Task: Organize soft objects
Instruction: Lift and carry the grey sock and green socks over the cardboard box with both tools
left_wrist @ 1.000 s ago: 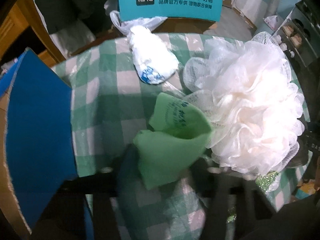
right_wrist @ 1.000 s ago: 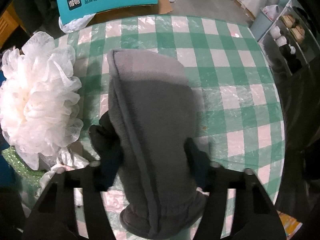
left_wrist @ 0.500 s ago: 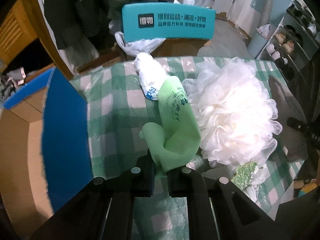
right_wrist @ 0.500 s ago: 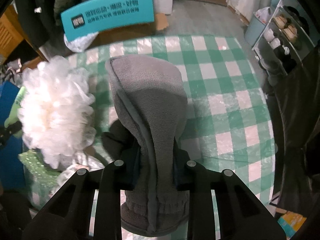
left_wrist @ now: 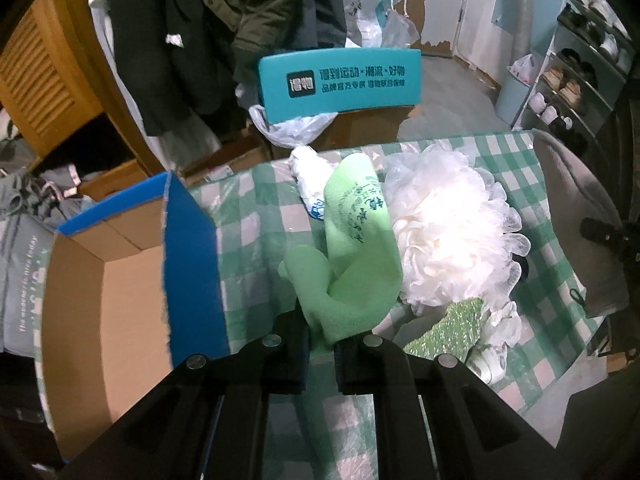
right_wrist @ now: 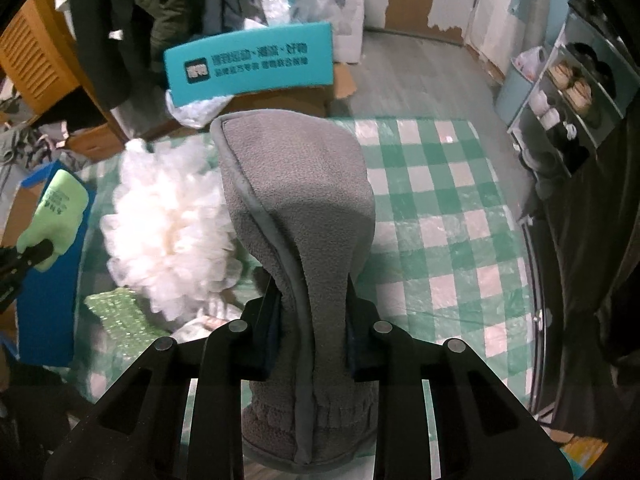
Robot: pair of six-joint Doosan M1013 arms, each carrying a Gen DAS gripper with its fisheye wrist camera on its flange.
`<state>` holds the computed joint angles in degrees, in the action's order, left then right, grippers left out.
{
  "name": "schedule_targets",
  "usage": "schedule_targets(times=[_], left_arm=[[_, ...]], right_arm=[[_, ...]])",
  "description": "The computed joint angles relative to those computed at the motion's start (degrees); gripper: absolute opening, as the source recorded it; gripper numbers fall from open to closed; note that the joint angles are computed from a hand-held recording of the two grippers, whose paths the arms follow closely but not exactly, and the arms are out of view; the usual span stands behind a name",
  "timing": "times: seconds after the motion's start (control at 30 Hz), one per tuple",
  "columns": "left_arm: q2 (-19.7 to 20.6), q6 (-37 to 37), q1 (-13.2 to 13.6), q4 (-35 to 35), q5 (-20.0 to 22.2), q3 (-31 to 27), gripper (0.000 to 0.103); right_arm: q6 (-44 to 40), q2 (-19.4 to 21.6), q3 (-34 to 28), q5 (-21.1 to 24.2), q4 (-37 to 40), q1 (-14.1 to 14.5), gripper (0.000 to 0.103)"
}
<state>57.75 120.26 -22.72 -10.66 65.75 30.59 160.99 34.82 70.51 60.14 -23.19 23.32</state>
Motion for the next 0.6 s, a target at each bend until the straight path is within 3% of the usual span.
schedule_targets(times=[0.3, 0.6], left_arm=[[-5.0, 2.8, 0.2, 0.0, -6.1, 8.0, 0.009], [-6.8, 3.0, 1.1, -0.7, -8.3, 10.1, 0.009]], right_arm=[[-1.2, 0.0, -1.9, -1.1, -1.8, 1.2, 0.024], [-6.0, 2.0, -6.3, -1.6, -1.1, 2.2, 0.024]])
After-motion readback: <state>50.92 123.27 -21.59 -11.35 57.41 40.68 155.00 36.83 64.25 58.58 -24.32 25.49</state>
